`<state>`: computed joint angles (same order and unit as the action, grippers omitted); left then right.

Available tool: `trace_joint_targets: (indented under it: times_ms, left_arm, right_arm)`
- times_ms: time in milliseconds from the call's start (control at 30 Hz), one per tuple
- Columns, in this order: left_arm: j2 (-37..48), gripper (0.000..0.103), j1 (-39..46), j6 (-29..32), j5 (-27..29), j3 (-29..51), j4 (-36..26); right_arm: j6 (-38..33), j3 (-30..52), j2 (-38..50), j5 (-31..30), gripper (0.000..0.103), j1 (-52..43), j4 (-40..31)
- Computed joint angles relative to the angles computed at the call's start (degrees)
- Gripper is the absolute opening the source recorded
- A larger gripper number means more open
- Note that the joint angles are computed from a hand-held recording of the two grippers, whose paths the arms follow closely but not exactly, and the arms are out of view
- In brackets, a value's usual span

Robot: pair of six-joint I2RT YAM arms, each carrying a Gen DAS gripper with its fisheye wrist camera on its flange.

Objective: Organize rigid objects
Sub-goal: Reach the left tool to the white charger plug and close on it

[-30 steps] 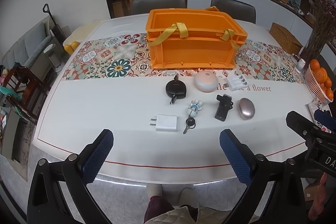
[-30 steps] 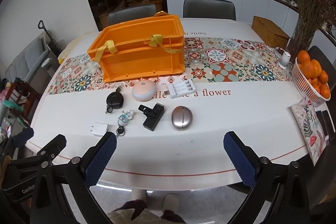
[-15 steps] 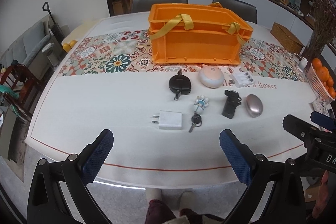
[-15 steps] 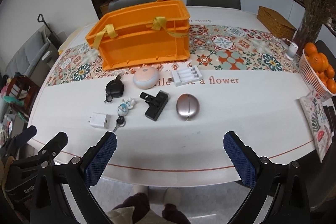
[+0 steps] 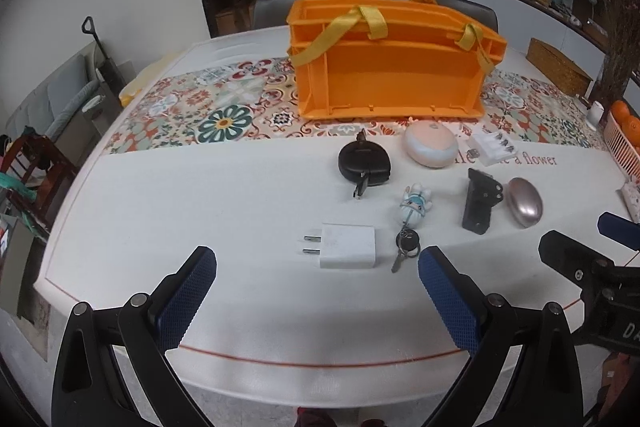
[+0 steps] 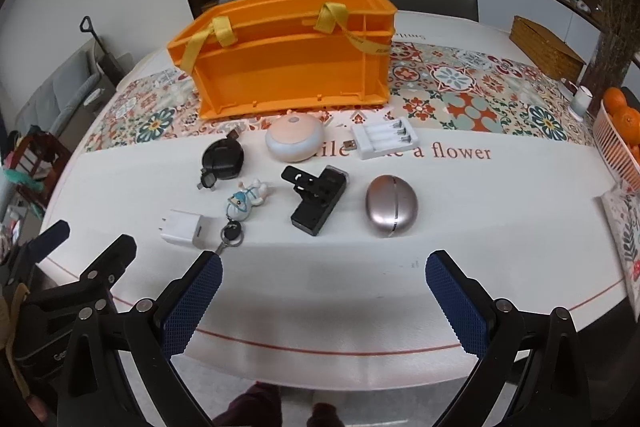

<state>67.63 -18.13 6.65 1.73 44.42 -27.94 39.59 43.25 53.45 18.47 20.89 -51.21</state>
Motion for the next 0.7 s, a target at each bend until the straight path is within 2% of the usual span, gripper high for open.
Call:
trace_joint_targets:
  times_ms: [333,600,700]
  left_arm:
    - [8.2,0.098,-0.4,2.9,1.3,-4.4,12.4]
    - [15.1,0.083,0.2,1.7,2.5,-5.2,19.1]
    - [16.3,0.083,0.4,1.0,3.6,-5.6,21.1]
  right_arm:
    - [1.0,-4.1,5.7,2.2,0.102,0.4,7.3]
    - [1.7,-6.3,8.3,3.1,0.102,-1.2,11.3]
    - [1.7,-6.8,9.1,2.9,0.102,-1.7,12.2]
